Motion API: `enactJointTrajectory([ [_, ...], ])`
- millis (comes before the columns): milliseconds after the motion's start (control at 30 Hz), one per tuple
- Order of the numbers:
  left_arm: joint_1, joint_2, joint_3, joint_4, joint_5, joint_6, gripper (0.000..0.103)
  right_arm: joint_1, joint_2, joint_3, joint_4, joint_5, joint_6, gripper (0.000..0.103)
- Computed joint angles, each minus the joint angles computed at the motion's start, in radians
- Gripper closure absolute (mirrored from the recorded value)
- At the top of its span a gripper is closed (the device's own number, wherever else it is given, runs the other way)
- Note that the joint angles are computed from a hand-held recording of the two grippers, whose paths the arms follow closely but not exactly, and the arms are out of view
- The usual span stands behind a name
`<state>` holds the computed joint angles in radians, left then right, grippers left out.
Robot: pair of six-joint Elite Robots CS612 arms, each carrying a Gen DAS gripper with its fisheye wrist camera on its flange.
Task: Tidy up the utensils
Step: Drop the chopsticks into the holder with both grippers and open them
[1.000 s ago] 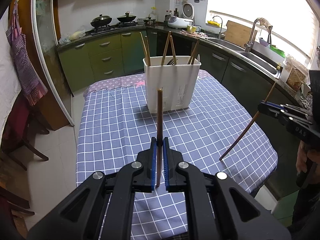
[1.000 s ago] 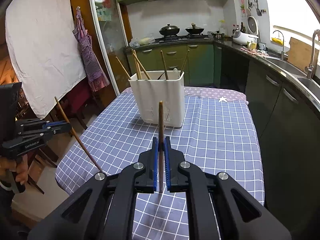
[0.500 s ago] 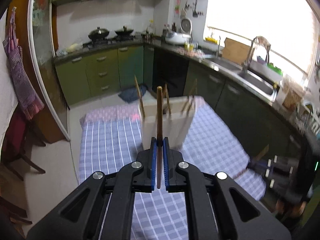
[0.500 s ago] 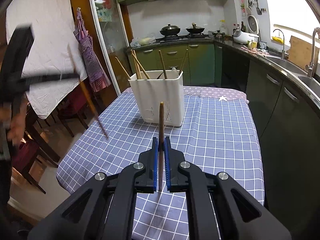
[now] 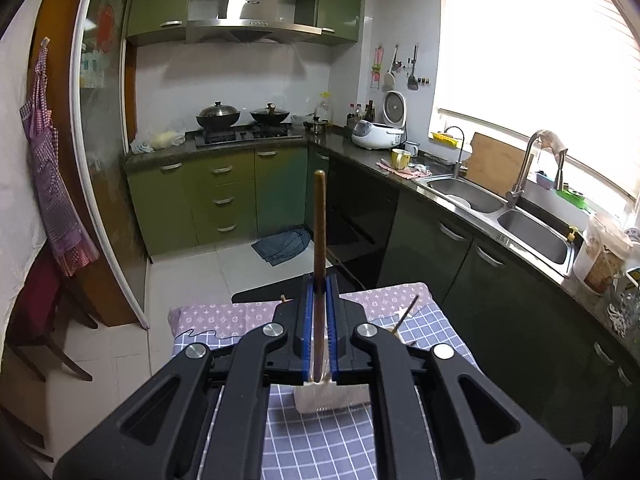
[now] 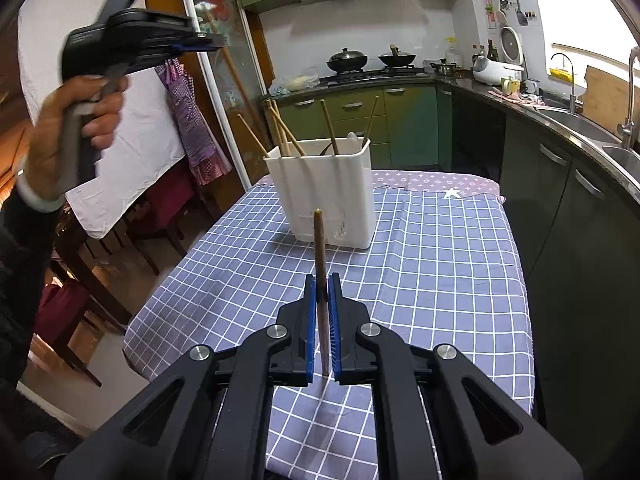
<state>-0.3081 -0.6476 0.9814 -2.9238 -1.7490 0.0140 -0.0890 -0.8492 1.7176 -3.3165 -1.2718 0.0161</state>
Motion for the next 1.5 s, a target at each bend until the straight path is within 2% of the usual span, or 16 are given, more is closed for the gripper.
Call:
enactJointTrajectory([
  [167, -0.007, 0.042, -0.059, 0.055, 0.02, -0.002, 0.097, -0.001, -0.001, 0.004, -0.002, 0.003, 0.002, 0.096],
  [367, -0.015, 0.072, -0.086, 0.144, 0.043, 0.05, 0.097, -0.002, 0.001, -0.009, 0.014, 0.003, 0.006, 0.096],
  [467, -0.016, 0.071, -0.072, 0.153, 0.062, 0.071, 0.089, -0.003, 0.0, -0.023, 0.025, 0.009, 0.003, 0.096],
  [533, -0.013, 0.059, -0.045, 0.128, 0.05, 0.066, 0.073, -0.004, -0.001, -0.041, 0.035, 0.017, 0.002, 0.096],
  [667, 0.003, 0.009, 0.063, 0.002, 0.006, 0.034, 0.063, -0.002, -0.009, -0.081, 0.021, -0.003, -0.001, 0.096],
  [733, 0.011, -0.024, 0.141, -0.096, -0.002, 0.011, 0.05, -0.002, -0.01, -0.114, 0.013, -0.01, 0.006, 0.096],
  [833, 0.023, -0.07, 0.26, -0.215, -0.023, 0.0, 0.049, -0.001, -0.001, -0.179, -0.002, -0.037, 0.034, 0.096],
  [1000, 0.046, -0.122, 0.424, -0.312, -0.065, -0.013, 0.047, 0.003, 0.033, -0.301, 0.003, -0.088, 0.086, 0.096],
  [1133, 0.06, -0.136, 0.506, -0.403, -0.04, -0.037, 0.046, 0.008, 0.079, -0.409, 0.037, -0.121, 0.126, 0.096],
  [1200, 0.065, -0.139, 0.532, -0.434, -0.013, -0.049, 0.041, 0.009, 0.102, -0.461, 0.075, -0.129, 0.139, 0.096],
  [1367, 0.078, -0.141, 0.571, -0.448, 0.001, -0.078, 0.041, 0.016, 0.165, -0.575, 0.182, -0.143, 0.138, 0.096],
  [1500, 0.074, -0.142, 0.594, -0.485, 0.03, -0.083, 0.035, 0.025, 0.197, -0.606, 0.247, -0.133, 0.113, 0.096],
])
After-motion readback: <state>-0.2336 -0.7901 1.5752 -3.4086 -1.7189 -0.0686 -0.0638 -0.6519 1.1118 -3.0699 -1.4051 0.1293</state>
